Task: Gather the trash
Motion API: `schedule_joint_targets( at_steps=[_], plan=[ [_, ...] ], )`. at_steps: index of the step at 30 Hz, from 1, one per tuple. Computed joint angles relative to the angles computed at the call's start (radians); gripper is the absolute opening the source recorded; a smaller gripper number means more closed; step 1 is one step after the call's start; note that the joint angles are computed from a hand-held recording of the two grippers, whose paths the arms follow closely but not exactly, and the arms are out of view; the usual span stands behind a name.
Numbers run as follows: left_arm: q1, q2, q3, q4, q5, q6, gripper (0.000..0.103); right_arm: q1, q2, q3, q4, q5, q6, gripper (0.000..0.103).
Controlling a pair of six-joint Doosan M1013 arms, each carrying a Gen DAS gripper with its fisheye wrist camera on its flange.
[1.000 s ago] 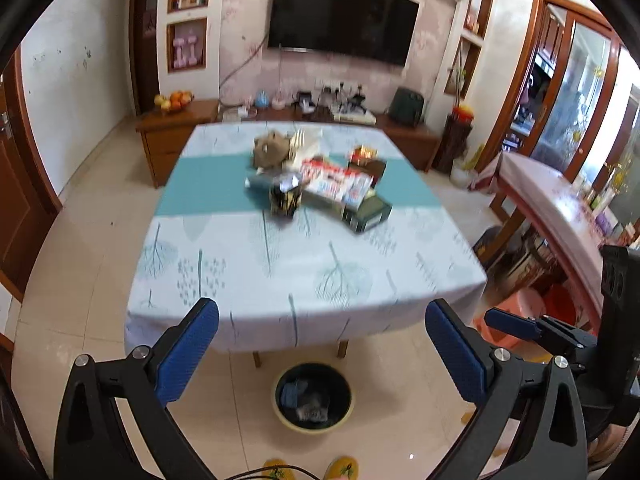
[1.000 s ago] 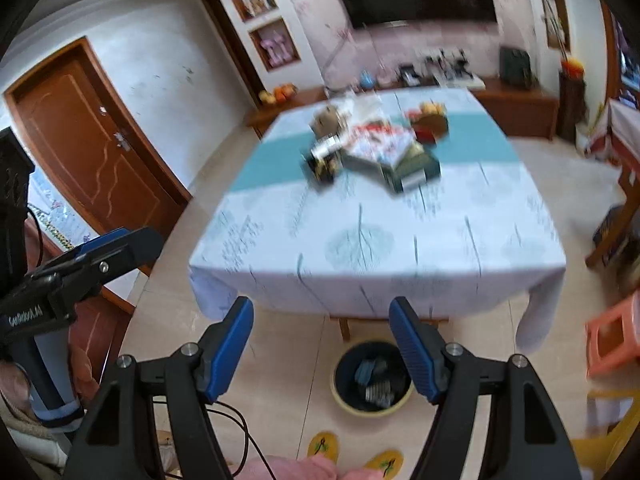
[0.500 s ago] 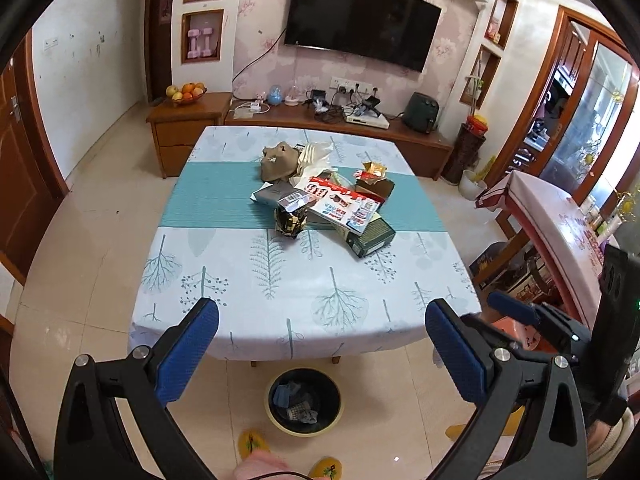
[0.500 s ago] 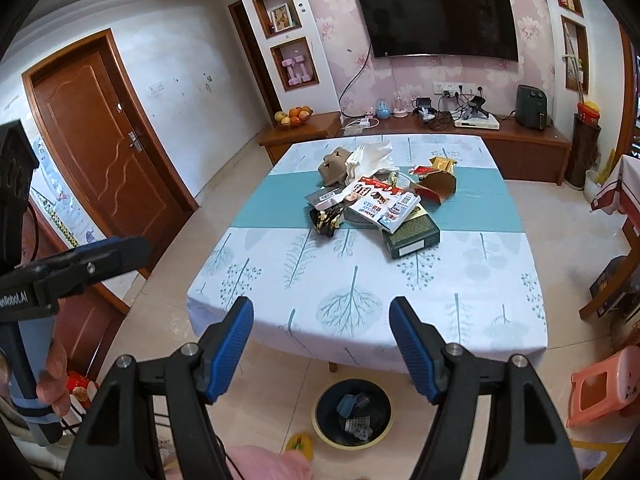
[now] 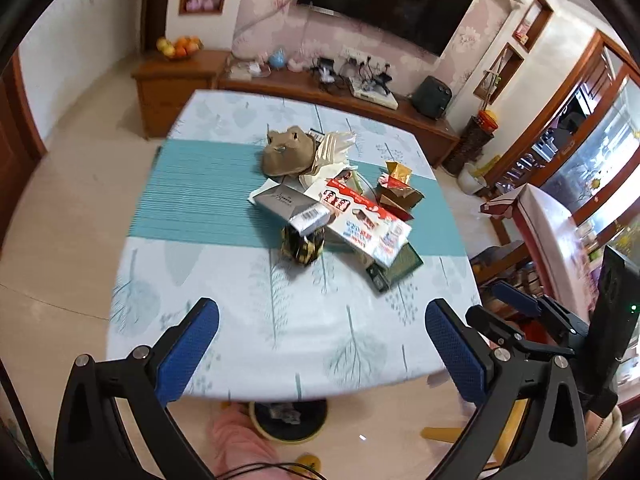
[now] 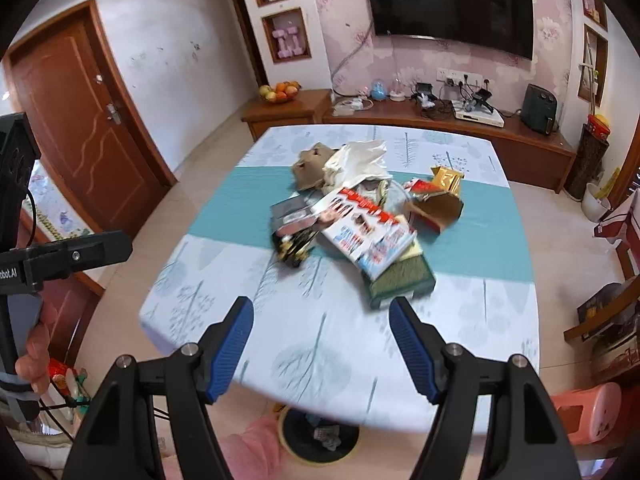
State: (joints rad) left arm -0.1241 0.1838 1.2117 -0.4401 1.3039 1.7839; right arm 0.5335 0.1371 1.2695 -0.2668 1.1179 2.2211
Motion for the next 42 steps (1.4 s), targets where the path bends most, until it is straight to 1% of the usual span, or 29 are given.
schedule_joint_targets(
  at_steps=[1, 3, 4, 7, 10, 13, 14, 19, 21, 22, 23, 28, 31, 34, 36, 37, 40, 42],
  plan=[
    [0.005, 0.044, -0.041, -0.022, 0.036, -0.004, 0.102, -0.018, 0.02, -0.021, 0.017, 0.01, -0.017, 0.071],
    [0.008, 0.103, -0.095, -0.046, 0.082, -0.011, 0.102, -0.054, 0.062, -0.063, 0.059, 0.028, -0.068, 0.071],
    [0.009, 0.146, -0.134, -0.06, 0.114, -0.021, 0.102, -0.07, 0.086, -0.088, 0.074, 0.047, -0.092, 0.071],
    [0.007, 0.234, -0.212, -0.082, 0.169, -0.051, 0.102, -0.115, 0.165, -0.166, 0.103, 0.106, -0.174, 0.071],
    [0.004, 0.307, -0.278, -0.098, 0.22, -0.082, 0.102, -0.144, 0.229, -0.231, 0.128, 0.162, -0.248, 0.071],
    [-0.001, 0.38, -0.343, -0.109, 0.269, -0.118, 0.101, -0.166, 0.296, -0.299, 0.155, 0.233, -0.335, 0.071],
    [-0.002, 0.394, -0.353, -0.113, 0.276, -0.124, 0.1, -0.172, 0.313, -0.315, 0.161, 0.251, -0.356, 0.071],
    [-0.007, 0.461, -0.413, -0.136, 0.32, -0.159, 0.1, -0.193, 0.384, -0.38, 0.194, 0.325, -0.431, 0.07],
    [-0.009, 0.483, -0.43, -0.142, 0.337, -0.168, 0.1, -0.199, 0.402, -0.397, 0.211, 0.344, -0.443, 0.066],
    [-0.009, 0.489, -0.436, -0.145, 0.343, -0.17, 0.1, -0.204, 0.41, -0.404, 0.228, 0.354, -0.445, 0.06],
    [-0.009, 0.498, -0.442, -0.151, 0.352, -0.174, 0.1, -0.208, 0.415, -0.407, 0.247, 0.358, -0.446, 0.057],
    [-0.011, 0.521, -0.447, -0.196, 0.368, -0.189, 0.098, -0.223, 0.433, -0.423, 0.322, 0.381, -0.449, 0.048],
    [-0.011, 0.53, -0.443, -0.231, 0.375, -0.2, 0.096, -0.229, 0.442, -0.434, 0.345, 0.397, -0.444, 0.047],
    [-0.011, 0.537, -0.437, -0.265, 0.379, -0.215, 0.089, -0.233, 0.454, -0.453, 0.363, 0.421, -0.442, 0.047],
    [-0.01, 0.541, -0.433, -0.287, 0.38, -0.227, 0.081, -0.237, 0.464, -0.47, 0.371, 0.438, -0.446, 0.047],
    [-0.01, 0.544, -0.432, -0.298, 0.378, -0.235, 0.079, -0.238, 0.467, -0.475, 0.376, 0.444, -0.449, 0.047],
    [-0.011, 0.544, -0.427, -0.3, 0.375, -0.234, 0.063, -0.246, 0.488, -0.508, 0.401, 0.478, -0.445, 0.047],
    [-0.011, 0.545, -0.428, -0.303, 0.377, -0.228, 0.043, -0.255, 0.503, -0.532, 0.433, 0.504, -0.44, 0.047]
  ],
)
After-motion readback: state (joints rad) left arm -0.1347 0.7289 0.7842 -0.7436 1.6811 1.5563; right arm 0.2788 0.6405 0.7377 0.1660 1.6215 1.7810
